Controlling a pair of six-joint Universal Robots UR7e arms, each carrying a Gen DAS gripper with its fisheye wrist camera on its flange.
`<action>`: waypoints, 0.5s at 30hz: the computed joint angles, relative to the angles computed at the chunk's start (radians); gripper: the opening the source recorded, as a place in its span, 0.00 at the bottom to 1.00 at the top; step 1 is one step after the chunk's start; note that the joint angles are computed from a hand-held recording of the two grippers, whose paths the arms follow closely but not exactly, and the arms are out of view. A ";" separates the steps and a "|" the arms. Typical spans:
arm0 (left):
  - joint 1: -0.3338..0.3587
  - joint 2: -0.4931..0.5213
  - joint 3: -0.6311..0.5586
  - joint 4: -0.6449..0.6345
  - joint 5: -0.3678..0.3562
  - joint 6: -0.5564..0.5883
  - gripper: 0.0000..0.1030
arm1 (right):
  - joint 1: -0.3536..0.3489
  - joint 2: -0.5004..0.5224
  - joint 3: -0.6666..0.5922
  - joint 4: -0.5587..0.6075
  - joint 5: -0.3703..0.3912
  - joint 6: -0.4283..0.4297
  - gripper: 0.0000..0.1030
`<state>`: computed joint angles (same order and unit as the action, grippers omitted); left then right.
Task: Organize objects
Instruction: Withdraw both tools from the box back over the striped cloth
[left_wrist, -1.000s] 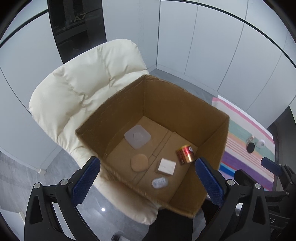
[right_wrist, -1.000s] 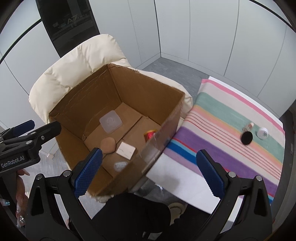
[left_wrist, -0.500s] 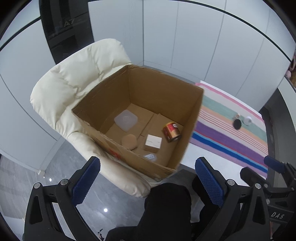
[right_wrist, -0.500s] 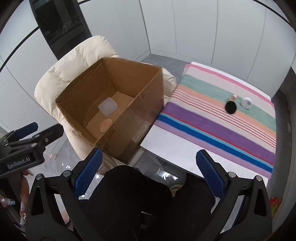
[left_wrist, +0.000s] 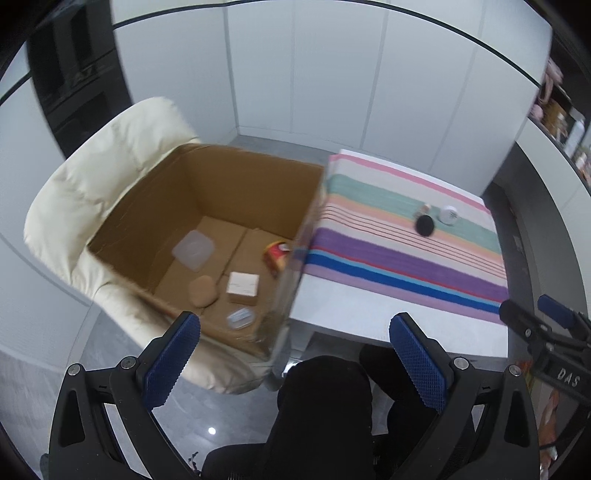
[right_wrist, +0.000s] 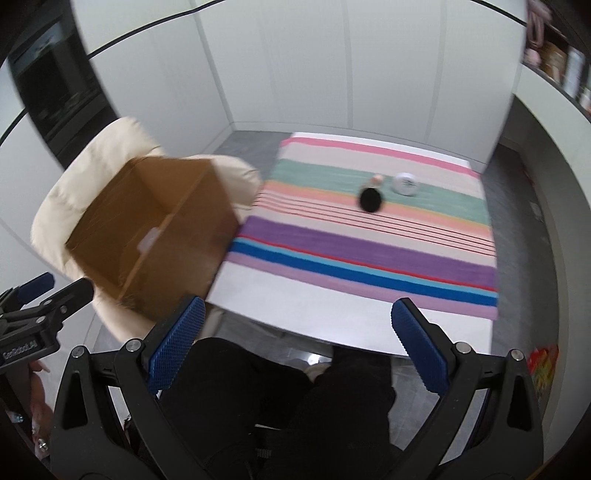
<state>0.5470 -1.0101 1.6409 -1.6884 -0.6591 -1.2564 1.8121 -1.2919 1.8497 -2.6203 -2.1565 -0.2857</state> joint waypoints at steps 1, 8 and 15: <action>0.001 0.018 -0.010 -0.022 0.000 0.029 1.00 | -0.006 -0.004 0.002 -0.013 -0.016 -0.003 0.99; 0.024 0.123 -0.082 -0.138 -0.017 0.174 1.00 | -0.068 -0.032 -0.003 -0.047 -0.065 -0.010 0.99; 0.062 0.225 -0.170 -0.239 -0.018 0.301 1.00 | -0.134 0.004 -0.050 -0.065 -0.074 -0.023 0.99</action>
<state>0.6091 -0.7852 1.4708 -1.9272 -0.6770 -0.9554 1.6782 -1.2881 1.7997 -2.6858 -2.2310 -0.3084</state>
